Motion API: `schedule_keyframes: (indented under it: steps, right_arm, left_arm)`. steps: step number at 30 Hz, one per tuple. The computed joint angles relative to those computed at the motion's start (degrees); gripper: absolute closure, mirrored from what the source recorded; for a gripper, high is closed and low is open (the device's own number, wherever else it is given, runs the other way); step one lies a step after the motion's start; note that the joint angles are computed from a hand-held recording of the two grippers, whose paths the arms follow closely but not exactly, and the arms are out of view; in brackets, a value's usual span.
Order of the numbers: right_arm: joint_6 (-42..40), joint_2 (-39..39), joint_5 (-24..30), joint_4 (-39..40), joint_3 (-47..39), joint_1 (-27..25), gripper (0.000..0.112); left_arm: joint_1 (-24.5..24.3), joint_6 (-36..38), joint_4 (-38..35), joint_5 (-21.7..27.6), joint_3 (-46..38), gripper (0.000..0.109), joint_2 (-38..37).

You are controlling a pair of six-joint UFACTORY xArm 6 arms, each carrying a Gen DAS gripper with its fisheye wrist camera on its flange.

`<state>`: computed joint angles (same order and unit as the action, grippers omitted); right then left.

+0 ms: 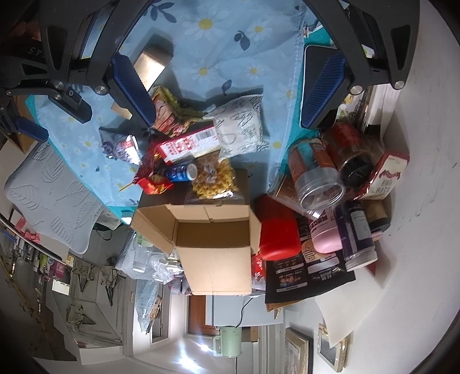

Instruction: Organize snacks

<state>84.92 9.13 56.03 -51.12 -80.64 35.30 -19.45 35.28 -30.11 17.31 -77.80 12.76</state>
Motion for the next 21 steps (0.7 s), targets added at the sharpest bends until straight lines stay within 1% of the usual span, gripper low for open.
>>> schedule_keyframes:
  steps: [5, 9, 16, 19, 21]
  right_arm:
    - [-0.5, 1.7, -2.7, 1.6, -0.1, -0.2, 0.009]
    - [-2.4, 4.2, -4.2, 4.2, -1.4, -0.5, 0.009]
    - [-6.3, 9.7, -7.3, 10.3, -5.5, -2.0, 0.01]
    - [-7.3, 12.6, -7.5, 13.1, -8.4, -2.6, 0.01]
    - [-8.3, 14.9, -5.8, 14.7, -11.2, -2.7, 0.01]
  left_arm:
    - [1.0, -1.5, 1.9, -0.2, 1.6, 0.006, 0.1]
    - [2.2, -2.1, 2.5, 0.0, 2.6, 0.006, 0.7]
    - [4.4, -4.5, 4.2, 2.3, 1.5, 0.006, 3.0]
    - [4.9, -6.0, 5.5, 2.4, 1.0, 0.006, 3.9]
    - [5.1, -6.3, 5.6, 2.5, 0.5, 0.006, 4.4]
